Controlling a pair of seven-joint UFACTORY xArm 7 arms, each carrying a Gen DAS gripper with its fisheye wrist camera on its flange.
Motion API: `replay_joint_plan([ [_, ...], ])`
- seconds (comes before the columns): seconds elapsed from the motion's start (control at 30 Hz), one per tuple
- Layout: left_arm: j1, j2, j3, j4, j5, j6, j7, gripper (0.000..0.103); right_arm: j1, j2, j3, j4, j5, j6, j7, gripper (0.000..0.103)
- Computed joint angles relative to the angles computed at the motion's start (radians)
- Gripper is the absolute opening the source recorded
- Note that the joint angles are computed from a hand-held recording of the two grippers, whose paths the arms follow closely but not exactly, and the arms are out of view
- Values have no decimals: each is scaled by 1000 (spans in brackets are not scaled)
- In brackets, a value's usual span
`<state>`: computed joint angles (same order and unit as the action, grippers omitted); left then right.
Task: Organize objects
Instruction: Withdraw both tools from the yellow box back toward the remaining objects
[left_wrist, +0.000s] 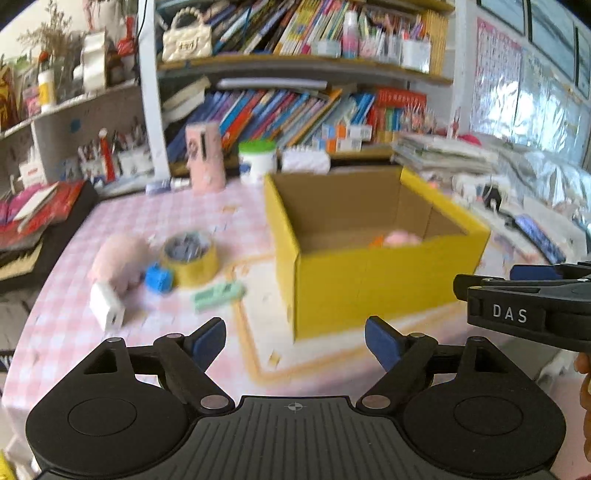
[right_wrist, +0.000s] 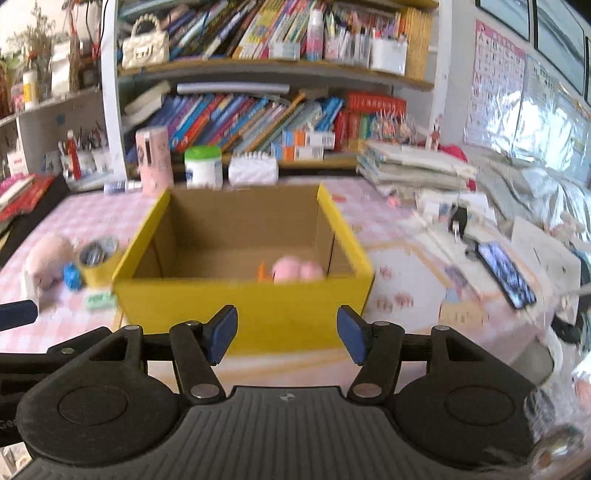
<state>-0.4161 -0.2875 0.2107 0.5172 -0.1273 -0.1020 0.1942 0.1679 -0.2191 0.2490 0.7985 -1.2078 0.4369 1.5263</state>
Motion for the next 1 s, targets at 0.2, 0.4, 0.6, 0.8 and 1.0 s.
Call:
replay_joint_plan([
  [0.2,99,-72,-26,-65,-9,93,13,85,65,-7,42,-51,158,46,-38,58],
  [0.4,213,-135,-64,-119,-19,156,20,85,134,47,73,-30,230,42,-103,57],
  [0.6,291,-201,-64,-161,-17,183,32,85,198,95,71,13,257,39,-144,57],
  [0.8,349,-244,-45,-181,-12,197,49,85,255,146,67,73,234,48,-138,57],
  [1.0,383,-266,-13,-182,-20,203,77,85,309,198,49,138,211,48,-148,58],
])
